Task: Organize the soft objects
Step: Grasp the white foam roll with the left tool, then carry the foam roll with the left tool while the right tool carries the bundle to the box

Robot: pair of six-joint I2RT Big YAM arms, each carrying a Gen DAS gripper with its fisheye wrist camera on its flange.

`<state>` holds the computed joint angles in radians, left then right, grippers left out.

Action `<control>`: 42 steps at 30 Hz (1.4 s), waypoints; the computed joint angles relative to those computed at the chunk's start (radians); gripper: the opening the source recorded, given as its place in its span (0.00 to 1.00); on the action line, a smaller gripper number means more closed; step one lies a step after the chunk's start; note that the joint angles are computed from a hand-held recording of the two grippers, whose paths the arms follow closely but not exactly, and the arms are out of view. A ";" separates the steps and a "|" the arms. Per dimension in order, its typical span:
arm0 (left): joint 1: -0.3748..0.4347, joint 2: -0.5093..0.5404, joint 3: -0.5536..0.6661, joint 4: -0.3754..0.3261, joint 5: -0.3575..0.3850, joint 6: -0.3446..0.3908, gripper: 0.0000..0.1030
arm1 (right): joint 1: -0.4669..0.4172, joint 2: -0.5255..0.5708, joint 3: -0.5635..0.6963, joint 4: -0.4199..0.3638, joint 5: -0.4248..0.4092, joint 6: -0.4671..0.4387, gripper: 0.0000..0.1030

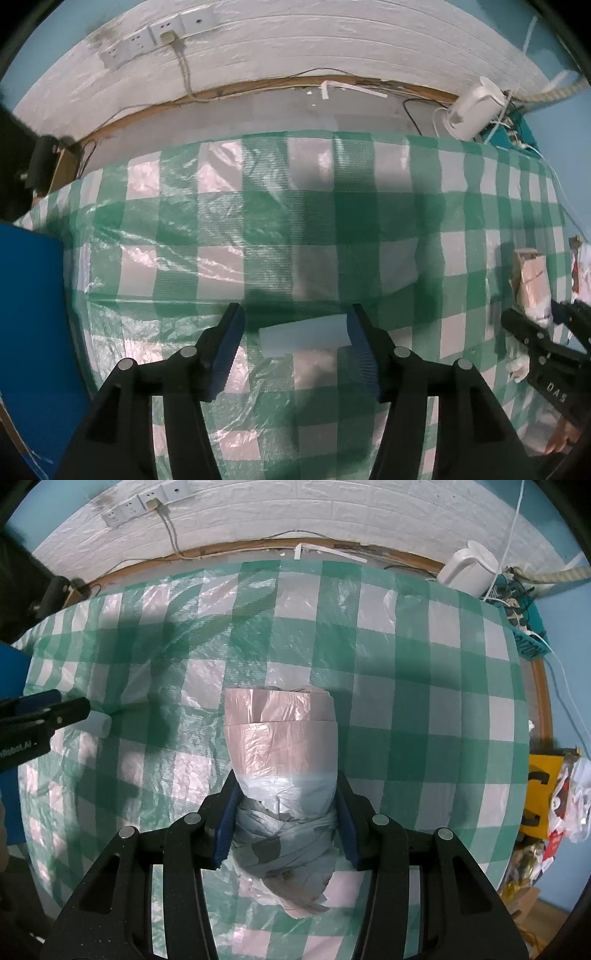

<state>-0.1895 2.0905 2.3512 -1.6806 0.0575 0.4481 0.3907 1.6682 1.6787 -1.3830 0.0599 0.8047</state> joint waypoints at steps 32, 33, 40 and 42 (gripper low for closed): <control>-0.011 -0.084 -0.164 0.136 -0.062 0.142 0.11 | -0.004 -0.006 -0.006 0.002 -0.001 0.036 0.46; -0.005 -0.072 -0.139 0.118 -0.049 0.135 0.11 | -0.002 -0.005 -0.004 0.001 -0.002 0.034 0.46; 0.005 -0.054 -0.075 0.075 -0.001 0.122 0.11 | 0.008 -0.010 0.004 0.013 0.008 0.019 0.45; 0.004 -0.060 -0.073 0.076 0.003 0.123 0.11 | 0.010 -0.012 0.008 0.012 0.011 0.019 0.44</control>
<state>-0.1853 2.0303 2.2779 -1.6050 0.0607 0.5715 0.4011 1.6565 1.6870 -1.3713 0.0707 0.8235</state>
